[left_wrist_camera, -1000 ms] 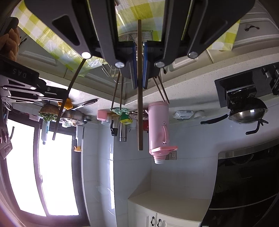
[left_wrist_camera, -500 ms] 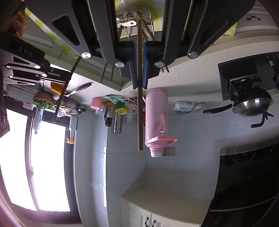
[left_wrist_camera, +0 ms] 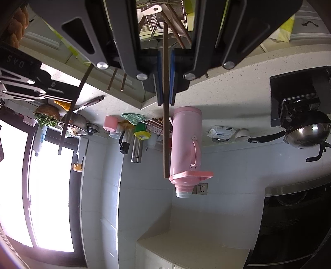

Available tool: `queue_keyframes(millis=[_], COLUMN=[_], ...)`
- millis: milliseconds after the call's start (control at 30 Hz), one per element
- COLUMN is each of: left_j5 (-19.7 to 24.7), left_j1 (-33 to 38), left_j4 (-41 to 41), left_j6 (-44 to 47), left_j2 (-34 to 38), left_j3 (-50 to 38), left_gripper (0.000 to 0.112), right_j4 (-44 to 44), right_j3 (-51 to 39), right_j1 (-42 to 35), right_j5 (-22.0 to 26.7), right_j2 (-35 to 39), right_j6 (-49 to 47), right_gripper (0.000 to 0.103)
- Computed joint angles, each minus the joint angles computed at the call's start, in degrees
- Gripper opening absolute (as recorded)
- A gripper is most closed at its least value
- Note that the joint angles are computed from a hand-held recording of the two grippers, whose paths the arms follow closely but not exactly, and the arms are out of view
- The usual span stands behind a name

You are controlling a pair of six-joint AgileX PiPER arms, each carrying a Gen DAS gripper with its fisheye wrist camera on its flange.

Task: Organize utensils
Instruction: 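Lower both held chopsticks down into the wire rack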

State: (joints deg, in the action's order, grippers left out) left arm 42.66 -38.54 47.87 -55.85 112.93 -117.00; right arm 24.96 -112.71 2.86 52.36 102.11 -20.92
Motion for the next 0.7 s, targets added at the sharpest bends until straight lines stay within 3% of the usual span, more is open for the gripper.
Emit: queue_keyframes(millis=[267, 433, 700], left_j5=[-4.2, -3.5, -4.3], left_j1=[3.1, 4.0, 4.6], left_j4=[-2.5, -7.5, -10.0], left_j6=[-3.4, 2.4, 2.9], left_j2=[2.6, 5.5, 7.5], left_j3=[1.2, -0.9, 0.6], left_gripper=[0.006, 0.006, 0.006], right_j4=[1.2, 2.8, 6.8], right_j3=[3.9, 4.6, 7.7], right_j1=[0.3, 0.2, -0.5], right_j5=[-5.7, -6.7, -8.4], right_j2=[4.2, 7.4, 10.7], right_j6=[-0.8, -1.6, -3.2], right_gripper=[0.007, 0.007, 0.007])
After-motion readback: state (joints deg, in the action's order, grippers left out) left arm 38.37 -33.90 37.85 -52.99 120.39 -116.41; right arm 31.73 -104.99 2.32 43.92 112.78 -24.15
